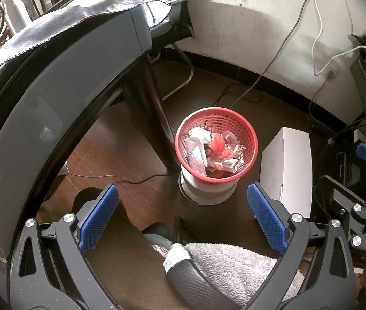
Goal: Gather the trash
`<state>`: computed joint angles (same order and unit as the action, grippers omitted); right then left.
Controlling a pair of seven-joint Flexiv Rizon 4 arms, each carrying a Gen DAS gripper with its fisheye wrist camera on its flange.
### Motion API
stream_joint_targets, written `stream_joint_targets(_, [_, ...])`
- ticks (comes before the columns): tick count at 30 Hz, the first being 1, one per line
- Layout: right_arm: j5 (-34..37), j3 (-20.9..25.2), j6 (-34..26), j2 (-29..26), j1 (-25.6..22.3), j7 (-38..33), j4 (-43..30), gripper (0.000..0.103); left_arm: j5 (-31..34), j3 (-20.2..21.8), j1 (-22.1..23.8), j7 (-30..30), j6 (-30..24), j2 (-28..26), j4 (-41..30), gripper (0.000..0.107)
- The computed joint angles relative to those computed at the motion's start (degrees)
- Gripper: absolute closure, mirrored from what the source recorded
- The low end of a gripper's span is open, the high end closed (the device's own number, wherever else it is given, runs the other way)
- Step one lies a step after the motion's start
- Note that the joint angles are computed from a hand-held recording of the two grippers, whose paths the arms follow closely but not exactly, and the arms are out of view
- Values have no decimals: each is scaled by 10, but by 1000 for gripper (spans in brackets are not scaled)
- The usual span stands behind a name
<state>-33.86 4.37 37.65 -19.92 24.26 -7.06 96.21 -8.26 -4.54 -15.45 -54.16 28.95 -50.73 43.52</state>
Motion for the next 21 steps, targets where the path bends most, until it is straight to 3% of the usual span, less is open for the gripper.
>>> stream_joint_targets(21, [1, 0, 4, 2, -2, -1, 3, 6, 2, 1, 1, 2, -6, -7, -11, 11])
